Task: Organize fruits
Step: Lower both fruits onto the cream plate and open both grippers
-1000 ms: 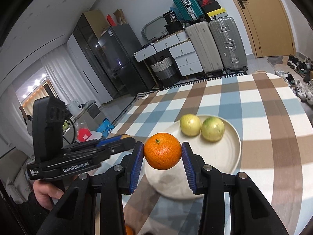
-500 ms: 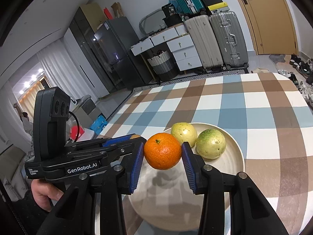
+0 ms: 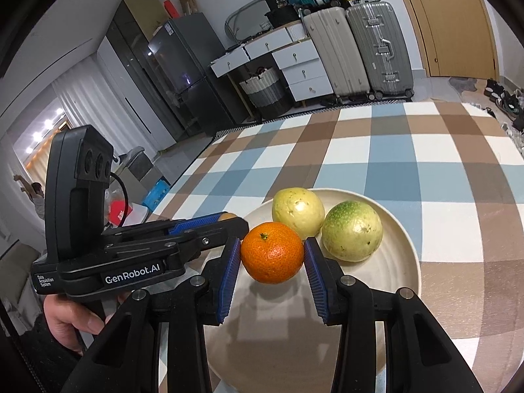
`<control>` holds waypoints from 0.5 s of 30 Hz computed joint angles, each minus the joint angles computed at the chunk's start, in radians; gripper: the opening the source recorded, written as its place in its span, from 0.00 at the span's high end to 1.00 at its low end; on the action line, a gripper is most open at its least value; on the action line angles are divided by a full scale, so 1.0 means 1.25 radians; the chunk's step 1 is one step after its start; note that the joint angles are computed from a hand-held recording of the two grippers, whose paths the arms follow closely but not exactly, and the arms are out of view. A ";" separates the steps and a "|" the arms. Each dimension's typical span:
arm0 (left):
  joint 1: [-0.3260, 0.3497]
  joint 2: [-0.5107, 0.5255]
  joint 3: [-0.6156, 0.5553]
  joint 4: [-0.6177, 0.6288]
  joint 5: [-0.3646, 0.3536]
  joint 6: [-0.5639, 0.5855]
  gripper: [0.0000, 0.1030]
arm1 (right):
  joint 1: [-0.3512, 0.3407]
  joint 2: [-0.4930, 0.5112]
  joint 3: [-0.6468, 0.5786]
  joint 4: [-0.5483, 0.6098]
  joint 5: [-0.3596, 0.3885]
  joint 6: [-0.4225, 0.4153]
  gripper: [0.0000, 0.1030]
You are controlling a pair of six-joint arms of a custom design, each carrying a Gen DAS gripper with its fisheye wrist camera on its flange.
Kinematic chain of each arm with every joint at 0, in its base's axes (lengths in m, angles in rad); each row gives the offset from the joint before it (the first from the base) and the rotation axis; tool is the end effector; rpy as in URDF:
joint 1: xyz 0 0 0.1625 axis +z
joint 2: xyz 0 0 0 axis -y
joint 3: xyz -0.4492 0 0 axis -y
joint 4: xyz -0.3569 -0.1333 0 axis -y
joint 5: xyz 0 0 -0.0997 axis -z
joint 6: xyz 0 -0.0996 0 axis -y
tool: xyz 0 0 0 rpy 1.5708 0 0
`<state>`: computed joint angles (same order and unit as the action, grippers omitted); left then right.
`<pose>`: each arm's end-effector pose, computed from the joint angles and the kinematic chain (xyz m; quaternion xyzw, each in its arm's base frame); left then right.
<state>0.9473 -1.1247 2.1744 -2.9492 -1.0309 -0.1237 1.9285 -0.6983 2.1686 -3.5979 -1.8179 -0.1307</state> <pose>-0.1383 -0.5083 0.2095 0.1929 0.9321 -0.2428 0.1874 0.2825 -0.4448 0.0669 0.1978 -0.9340 0.2844 0.0868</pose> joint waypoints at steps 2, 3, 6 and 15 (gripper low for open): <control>0.007 0.009 -0.007 -0.007 -0.010 0.003 0.79 | 0.000 0.003 -0.005 0.009 -0.006 -0.001 0.61; 0.009 0.012 -0.011 -0.007 -0.015 0.004 0.79 | 0.001 0.005 -0.009 0.014 -0.011 -0.002 0.61; 0.016 0.021 -0.019 -0.013 -0.027 0.007 0.79 | -0.001 0.010 -0.016 0.014 -0.021 -0.002 0.60; 0.008 -0.012 0.005 -0.010 -0.031 -0.024 0.78 | -0.002 -0.006 0.030 -0.048 -0.024 0.013 0.53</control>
